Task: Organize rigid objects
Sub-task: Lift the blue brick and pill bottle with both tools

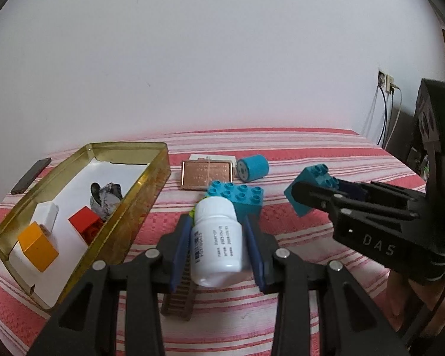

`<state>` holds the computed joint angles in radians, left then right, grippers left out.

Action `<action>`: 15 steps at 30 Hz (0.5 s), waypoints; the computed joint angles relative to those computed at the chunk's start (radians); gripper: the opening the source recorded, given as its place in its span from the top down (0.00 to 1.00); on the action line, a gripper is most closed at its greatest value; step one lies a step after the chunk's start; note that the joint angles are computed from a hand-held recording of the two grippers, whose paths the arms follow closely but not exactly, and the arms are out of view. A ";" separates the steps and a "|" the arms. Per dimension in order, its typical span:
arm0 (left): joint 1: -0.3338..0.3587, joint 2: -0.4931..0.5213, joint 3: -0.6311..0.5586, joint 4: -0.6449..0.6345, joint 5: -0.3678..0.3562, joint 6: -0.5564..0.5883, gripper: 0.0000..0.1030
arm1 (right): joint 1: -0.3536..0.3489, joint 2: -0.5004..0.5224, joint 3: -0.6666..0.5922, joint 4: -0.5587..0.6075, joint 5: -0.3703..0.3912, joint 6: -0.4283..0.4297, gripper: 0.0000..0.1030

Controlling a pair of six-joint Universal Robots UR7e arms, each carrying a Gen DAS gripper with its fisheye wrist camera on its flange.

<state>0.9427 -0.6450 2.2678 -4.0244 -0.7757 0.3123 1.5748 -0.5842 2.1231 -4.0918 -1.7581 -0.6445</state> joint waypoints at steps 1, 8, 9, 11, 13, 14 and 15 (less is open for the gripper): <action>-0.002 0.002 0.001 -0.007 0.003 0.002 0.65 | 0.001 0.001 0.000 -0.002 0.000 -0.002 0.67; -0.006 0.011 0.002 -0.048 0.008 0.012 0.65 | 0.000 0.004 0.002 -0.018 0.006 -0.010 0.67; -0.007 0.013 0.003 -0.056 0.010 0.016 0.65 | 0.000 0.004 0.003 -0.021 0.008 -0.011 0.67; -0.012 0.019 0.004 -0.073 0.016 0.021 0.65 | -0.001 0.004 0.004 -0.025 0.010 -0.015 0.67; -0.013 0.022 0.004 -0.085 0.019 0.026 0.65 | -0.001 0.006 0.005 -0.032 0.014 -0.019 0.67; -0.015 0.024 0.004 -0.093 0.020 0.030 0.65 | -0.001 0.006 0.006 -0.035 0.016 -0.021 0.67; -0.015 0.025 0.004 -0.098 0.020 0.032 0.65 | -0.002 0.007 0.002 -0.030 0.019 -0.023 0.67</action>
<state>0.9277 -0.6198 2.2720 -4.1221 -0.7558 0.3444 1.5729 -0.5777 2.1247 -4.1215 -1.7394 -0.6680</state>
